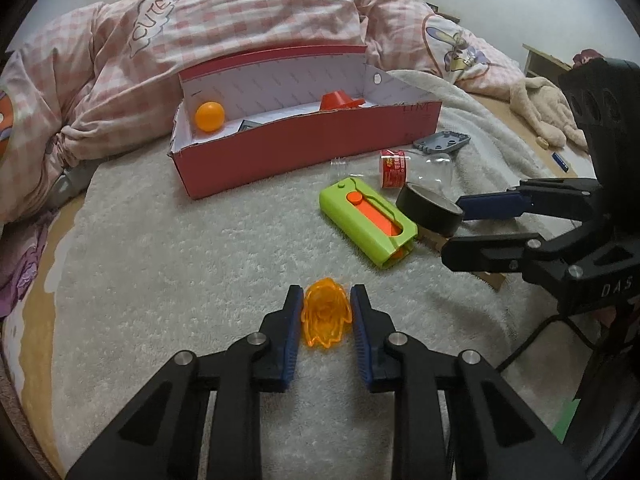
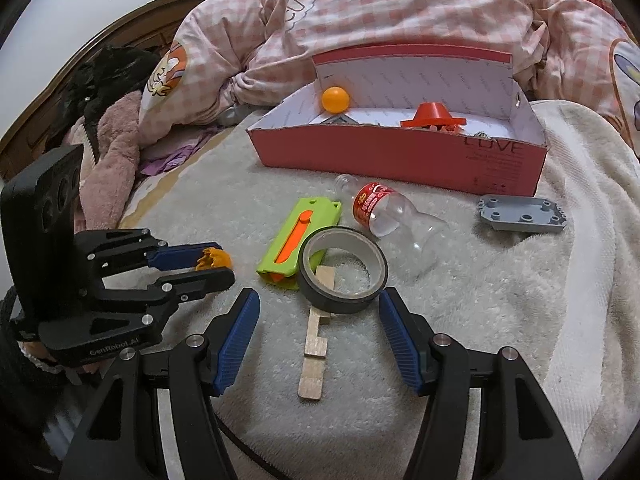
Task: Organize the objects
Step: 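Grasp the orange translucent piece with the left gripper while the right gripper grasps the black tape roll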
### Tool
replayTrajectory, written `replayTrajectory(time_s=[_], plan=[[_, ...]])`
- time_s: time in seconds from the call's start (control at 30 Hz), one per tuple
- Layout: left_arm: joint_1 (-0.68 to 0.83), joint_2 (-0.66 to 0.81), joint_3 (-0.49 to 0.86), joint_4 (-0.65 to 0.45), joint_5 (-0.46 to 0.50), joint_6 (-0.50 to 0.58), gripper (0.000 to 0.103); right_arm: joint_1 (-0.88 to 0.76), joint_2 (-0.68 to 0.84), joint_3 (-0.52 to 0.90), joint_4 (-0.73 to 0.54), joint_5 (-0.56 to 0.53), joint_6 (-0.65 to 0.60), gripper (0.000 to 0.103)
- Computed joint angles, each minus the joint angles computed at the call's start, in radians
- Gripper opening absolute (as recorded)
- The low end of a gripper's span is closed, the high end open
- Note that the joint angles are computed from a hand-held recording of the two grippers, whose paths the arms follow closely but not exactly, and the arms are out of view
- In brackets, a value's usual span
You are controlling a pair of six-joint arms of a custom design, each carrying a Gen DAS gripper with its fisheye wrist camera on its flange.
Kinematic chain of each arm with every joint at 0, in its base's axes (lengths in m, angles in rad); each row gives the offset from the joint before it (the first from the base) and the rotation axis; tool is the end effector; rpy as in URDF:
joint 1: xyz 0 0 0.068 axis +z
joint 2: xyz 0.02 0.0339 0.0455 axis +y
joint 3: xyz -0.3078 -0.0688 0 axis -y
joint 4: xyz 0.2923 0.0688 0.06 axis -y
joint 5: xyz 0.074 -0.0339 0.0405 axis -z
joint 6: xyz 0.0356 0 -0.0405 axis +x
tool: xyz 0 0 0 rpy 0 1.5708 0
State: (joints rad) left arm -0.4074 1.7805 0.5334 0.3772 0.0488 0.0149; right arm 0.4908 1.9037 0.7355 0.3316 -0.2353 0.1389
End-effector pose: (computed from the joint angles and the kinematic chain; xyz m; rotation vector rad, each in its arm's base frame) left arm 0.2790 -0.1223 0.0728 0.5356 2.3941 -0.2336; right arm 0.3163 0.1785 0.0783 -0.5395 2.3970 0.5681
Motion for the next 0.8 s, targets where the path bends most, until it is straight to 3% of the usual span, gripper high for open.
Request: replayTrajectory(time_s=[0.8], plan=[[-0.025, -0.025, -0.001, -0.017, 0.001, 0.001, 0.023, -0.011, 0.044, 0.039, 0.019, -0.002, 0.028, 0.062]])
